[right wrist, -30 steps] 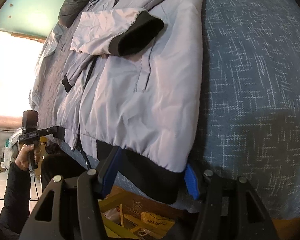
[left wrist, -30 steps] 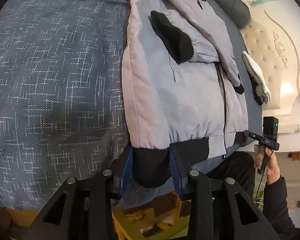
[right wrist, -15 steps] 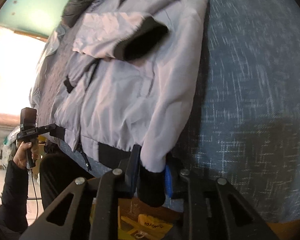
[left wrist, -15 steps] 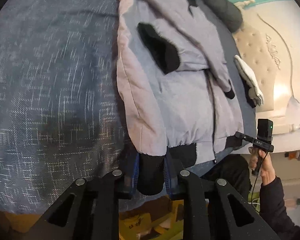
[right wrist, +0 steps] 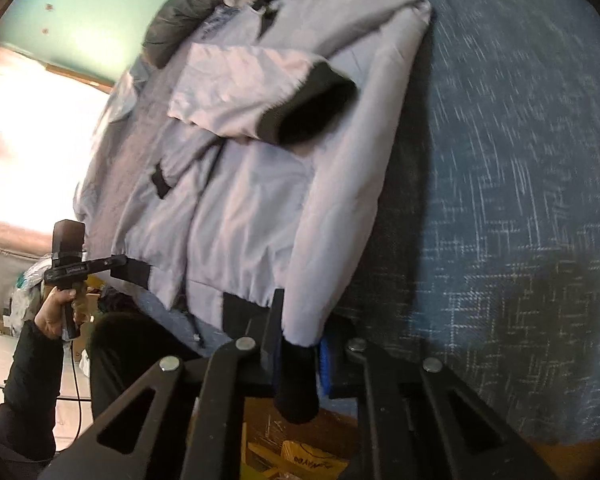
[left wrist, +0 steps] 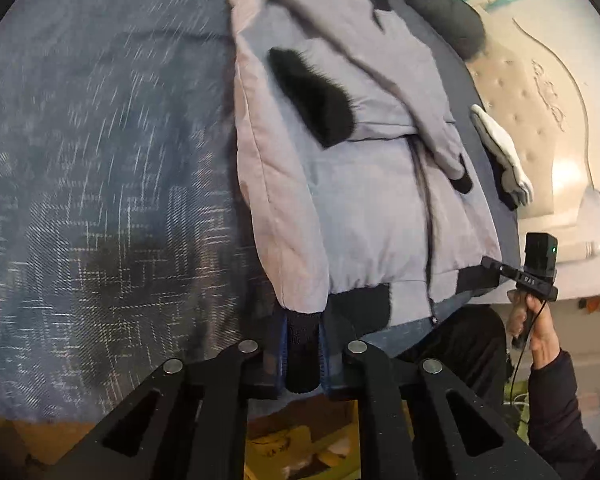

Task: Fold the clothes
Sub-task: 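Lift the hem band with both tools and fold it over toward the collar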

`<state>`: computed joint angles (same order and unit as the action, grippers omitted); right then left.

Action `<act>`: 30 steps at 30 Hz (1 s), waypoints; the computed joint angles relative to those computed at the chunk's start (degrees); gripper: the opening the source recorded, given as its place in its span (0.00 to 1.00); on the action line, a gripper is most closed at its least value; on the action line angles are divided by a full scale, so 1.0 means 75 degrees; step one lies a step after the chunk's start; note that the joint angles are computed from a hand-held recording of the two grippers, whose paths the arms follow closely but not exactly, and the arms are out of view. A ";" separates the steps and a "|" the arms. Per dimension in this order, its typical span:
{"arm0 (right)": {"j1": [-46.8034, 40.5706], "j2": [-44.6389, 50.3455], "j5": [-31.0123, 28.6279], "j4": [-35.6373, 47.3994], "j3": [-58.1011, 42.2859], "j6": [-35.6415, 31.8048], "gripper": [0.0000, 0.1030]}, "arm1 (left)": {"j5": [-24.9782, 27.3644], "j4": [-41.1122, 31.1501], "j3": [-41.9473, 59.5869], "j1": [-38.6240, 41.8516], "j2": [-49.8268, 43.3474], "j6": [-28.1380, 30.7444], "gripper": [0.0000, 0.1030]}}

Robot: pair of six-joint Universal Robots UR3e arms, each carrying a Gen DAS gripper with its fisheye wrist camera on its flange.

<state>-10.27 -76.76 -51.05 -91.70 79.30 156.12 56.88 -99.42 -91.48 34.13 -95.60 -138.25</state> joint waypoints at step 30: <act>-0.0585 -0.0098 0.1708 0.4328 -0.3428 -0.2248 0.11 | -0.0499 -0.5162 0.5071 0.0309 -0.0107 0.2048 0.08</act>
